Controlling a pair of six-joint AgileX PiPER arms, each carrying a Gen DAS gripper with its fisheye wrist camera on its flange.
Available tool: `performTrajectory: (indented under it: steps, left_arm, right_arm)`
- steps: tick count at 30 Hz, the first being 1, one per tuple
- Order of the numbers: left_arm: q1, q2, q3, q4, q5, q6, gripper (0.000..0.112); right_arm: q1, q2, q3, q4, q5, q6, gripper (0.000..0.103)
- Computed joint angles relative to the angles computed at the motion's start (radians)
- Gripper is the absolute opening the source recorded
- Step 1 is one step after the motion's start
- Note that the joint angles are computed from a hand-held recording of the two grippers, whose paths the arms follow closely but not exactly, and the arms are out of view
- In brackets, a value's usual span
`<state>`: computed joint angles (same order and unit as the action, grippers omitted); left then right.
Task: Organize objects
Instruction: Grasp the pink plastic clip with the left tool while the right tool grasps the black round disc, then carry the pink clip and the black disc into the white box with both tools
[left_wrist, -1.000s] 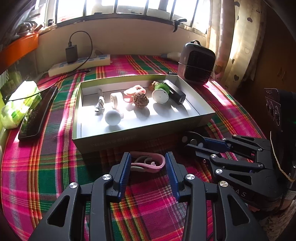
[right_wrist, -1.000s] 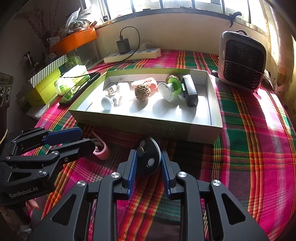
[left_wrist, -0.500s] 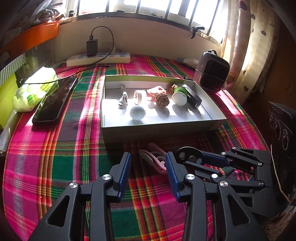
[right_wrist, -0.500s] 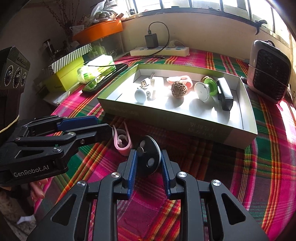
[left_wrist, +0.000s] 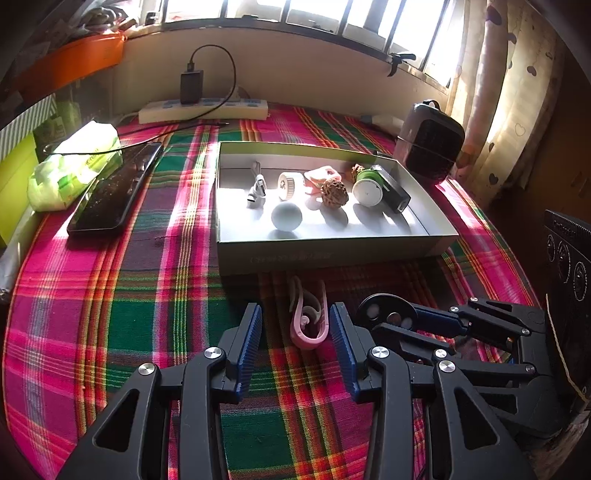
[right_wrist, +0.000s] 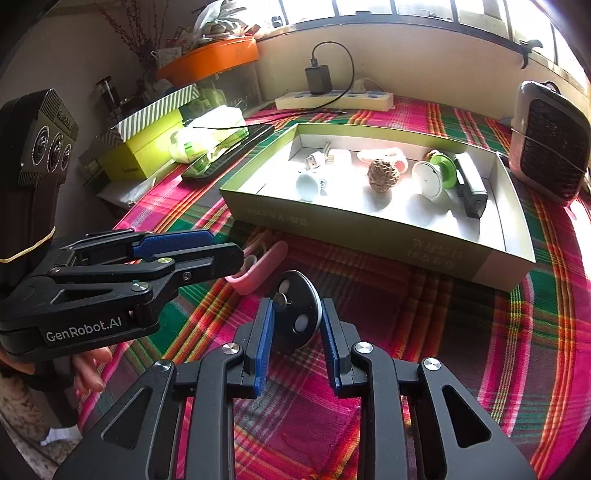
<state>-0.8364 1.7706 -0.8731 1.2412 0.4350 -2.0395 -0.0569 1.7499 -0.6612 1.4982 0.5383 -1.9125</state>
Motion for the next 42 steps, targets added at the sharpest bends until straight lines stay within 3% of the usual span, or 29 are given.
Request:
performTrajectory:
  steps: [13,28,35,42]
  left_arm:
    - [0.022,0.075,-0.068,-0.092,-0.019,0.131,0.037]
    - [0.011,0.111,-0.114,-0.113,0.044,0.183,0.036]
    - [0.007,0.112,-0.113,-0.117,0.074,0.178,0.022]
    - [0.009,0.109,-0.105,-0.099,0.072,0.163,0.022]
  right_arm:
    - [-0.058,-0.015,-0.003,0.011,-0.042,0.016,0.026]
    - [-0.065,-0.001,-0.017,0.001,-0.043,0.037,0.026]
    - [-0.068,0.002,-0.019,-0.001,-0.040,0.038,0.026]
    - [-0.070,0.003,-0.020,-0.001,-0.038,0.041,0.026]
